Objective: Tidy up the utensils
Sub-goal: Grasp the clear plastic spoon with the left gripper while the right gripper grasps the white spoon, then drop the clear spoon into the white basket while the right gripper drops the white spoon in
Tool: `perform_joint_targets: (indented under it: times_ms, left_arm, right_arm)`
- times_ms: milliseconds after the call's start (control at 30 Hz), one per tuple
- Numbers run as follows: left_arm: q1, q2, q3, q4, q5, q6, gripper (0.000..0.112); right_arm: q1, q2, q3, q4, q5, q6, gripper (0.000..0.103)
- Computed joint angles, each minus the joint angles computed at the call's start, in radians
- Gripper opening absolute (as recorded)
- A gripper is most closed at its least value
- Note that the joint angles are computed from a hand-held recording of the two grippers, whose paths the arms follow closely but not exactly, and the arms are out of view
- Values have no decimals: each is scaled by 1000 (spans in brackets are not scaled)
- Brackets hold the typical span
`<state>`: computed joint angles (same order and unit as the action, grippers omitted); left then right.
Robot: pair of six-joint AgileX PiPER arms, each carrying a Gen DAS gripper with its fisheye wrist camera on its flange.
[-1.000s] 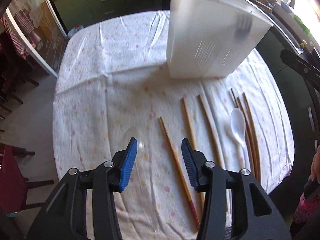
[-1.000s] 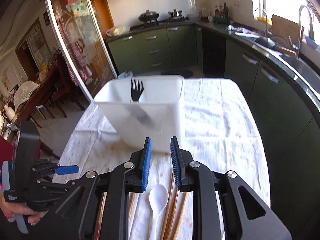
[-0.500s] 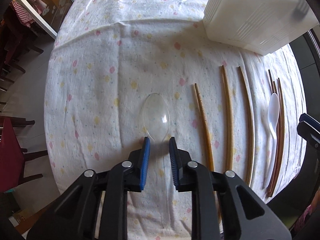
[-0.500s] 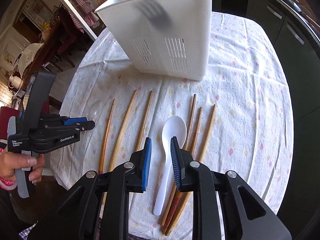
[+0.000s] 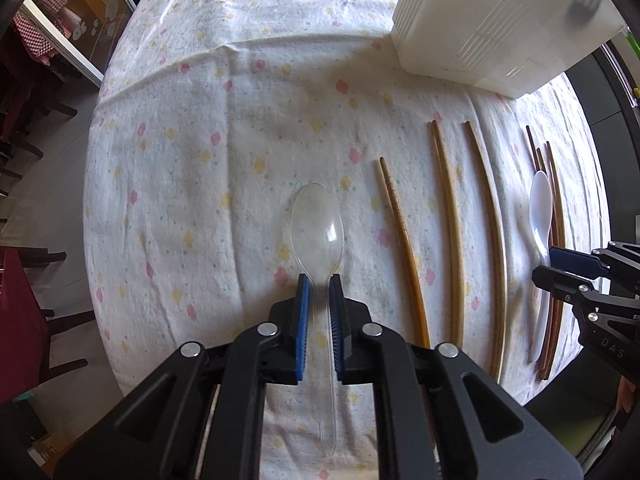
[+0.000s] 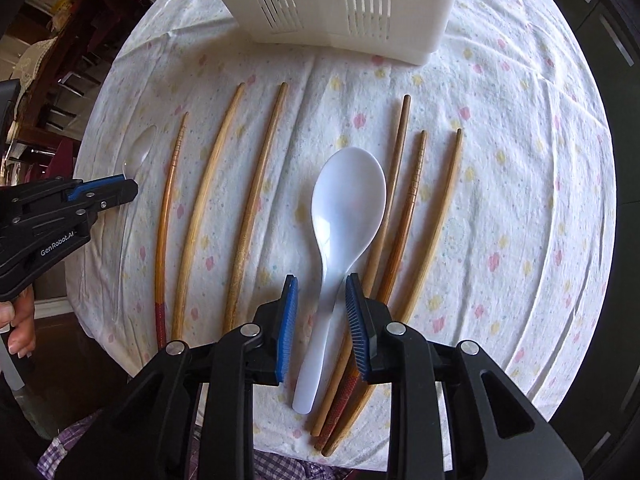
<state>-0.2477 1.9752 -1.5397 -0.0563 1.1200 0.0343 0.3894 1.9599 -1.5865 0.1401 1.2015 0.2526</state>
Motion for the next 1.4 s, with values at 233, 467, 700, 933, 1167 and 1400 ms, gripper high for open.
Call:
perform_joint_targets:
  times_ms: [233,467,700,933,1167,1400]
  left_arm:
    - [18,-61,-3,-46,-5,57,9]
    - [29,-212,-138,-184,2,139,8]
    - [-11,-144,-423,-296,-148,122,8]
    - [-73,-47,-506,-262,-452,121,8]
    - [-119,40,-535,-107,-447,12,8]
    - [-119,74,-504,-62,-339,-5,11]
  right_arm:
    - [-8,-133,104,43,-122,-12,10]
    - [-58,-431,201,103,-399,-63,10]
    - [-92,-448,149,-98,-724,87,10]
    - [-103,-318,79,-497,-888,435,10]
    - [-103,-212,45,-579,-894,497,11]
    - [-89,-192,74,-622,-880,525,14]
